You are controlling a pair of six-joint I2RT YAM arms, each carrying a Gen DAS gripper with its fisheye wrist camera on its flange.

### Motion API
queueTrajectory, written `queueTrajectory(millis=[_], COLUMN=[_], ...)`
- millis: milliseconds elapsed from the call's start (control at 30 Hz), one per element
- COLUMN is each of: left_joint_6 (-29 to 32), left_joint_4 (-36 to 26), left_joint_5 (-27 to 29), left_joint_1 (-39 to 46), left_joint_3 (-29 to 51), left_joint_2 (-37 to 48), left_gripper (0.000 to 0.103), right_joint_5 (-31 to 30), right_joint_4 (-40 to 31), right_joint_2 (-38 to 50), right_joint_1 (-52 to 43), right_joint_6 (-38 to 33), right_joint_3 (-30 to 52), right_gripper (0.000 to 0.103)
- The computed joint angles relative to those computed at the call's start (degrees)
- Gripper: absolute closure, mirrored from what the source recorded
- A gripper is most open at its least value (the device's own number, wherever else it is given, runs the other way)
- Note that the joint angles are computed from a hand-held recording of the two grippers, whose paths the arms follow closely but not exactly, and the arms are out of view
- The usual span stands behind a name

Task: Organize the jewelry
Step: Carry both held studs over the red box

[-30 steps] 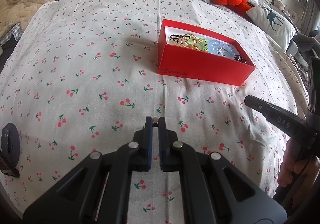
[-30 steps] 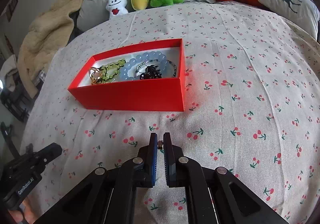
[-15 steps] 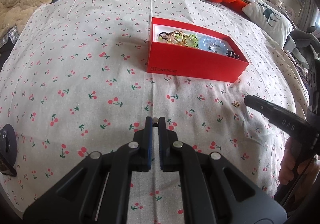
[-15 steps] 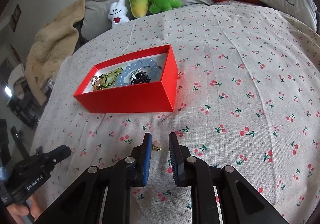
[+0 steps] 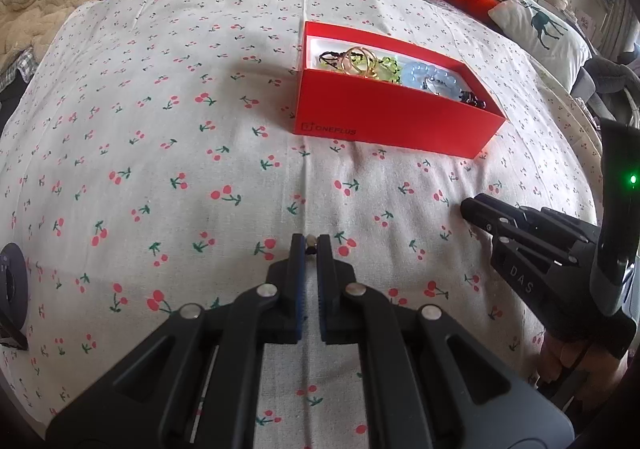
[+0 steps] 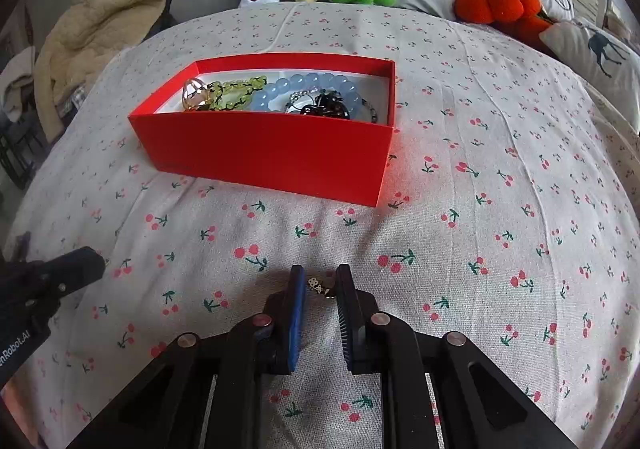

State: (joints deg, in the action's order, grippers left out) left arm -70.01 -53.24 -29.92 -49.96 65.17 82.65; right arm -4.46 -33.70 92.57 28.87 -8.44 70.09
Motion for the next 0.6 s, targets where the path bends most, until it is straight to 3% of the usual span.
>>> queueTrajectory(millis=[400,600], left_joint_6=[2.0,6.4], left_joint_4=[-1.6,-2.6], left_joint_5=[-0.8,0.7], left_joint_1=[0.9,3.7], left_joint_3=[1.9,5.6], left_joint_2=[-0.9,-0.7], left_gripper=[0.097,0.097], right_joint_5=[-0.6,-3.0], right_joint_4=[-5.9,-13.1], right_joint_2=[-0.9,0.2], right_joint_1=[0.1,-0.3], right_joint_6=[0.9,1.5], right_joint_3=[2.9,10.4], right_gripper=[0.094,0.094])
